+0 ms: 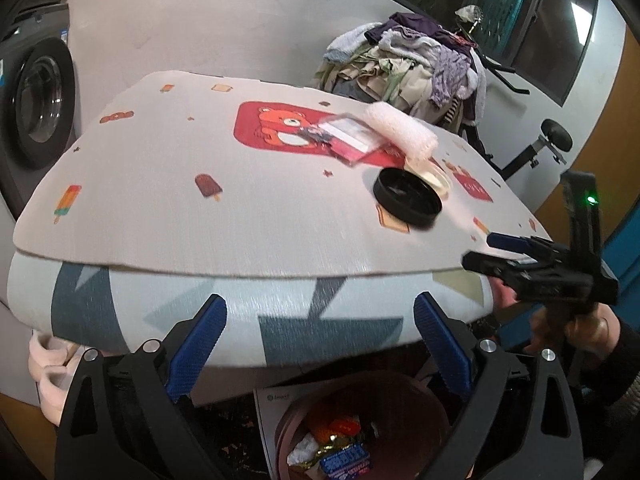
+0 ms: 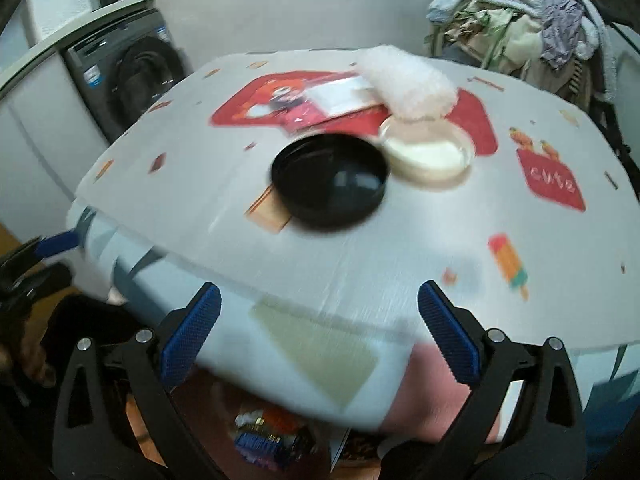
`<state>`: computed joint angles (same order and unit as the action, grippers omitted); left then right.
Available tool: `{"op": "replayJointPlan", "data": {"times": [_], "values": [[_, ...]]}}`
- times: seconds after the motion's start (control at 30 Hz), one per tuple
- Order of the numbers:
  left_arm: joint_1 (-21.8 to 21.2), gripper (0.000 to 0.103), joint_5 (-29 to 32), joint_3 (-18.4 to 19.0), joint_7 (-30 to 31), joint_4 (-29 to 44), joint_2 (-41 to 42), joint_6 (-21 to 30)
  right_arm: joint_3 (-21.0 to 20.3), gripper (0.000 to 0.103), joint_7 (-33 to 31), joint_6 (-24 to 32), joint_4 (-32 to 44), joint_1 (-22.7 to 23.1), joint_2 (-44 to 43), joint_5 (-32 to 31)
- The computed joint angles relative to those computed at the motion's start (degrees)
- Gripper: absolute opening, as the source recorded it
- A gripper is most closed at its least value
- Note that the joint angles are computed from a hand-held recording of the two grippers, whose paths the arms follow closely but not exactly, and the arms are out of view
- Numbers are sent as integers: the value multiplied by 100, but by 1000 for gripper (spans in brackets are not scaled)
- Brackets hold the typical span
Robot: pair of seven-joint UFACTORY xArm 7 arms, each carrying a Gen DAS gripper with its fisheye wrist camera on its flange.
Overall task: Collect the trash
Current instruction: 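Move the right tool back over the table toward the black round lid, then grasp the black round lid by its rim with the right tool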
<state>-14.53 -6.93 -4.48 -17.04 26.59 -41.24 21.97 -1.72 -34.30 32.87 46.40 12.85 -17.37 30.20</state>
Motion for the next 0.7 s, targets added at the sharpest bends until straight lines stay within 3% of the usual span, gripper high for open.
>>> {"op": "replayJointPlan", "data": {"times": [0.2,0.27,0.3,0.4,0.5,0.53,0.7], "values": [[49,92,-15,159,135,183,309,-206,-13,97,-82,-477,632,2,697,728],[104,92,1,171,177,250,422,-248,63,97,16,-475,857,-100,907,613],[127,92,9,177,201,281,475,-265,1,97,159,-218,1068,-85,1058,448],[151,92,2,217,288,384,646,-316,370,97,1080,-376,1282,-449,1333,-584],[109,92,-61,285,416,531,848,-397,359,95,943,-465,1392,-456,1491,-503],[101,92,-82,290,446,560,886,-417,360,90,824,-417,1447,-473,1546,-369],[-6,92,-219,335,619,757,1124,-522,434,33,899,-156,1690,-602,1835,-309]]}}
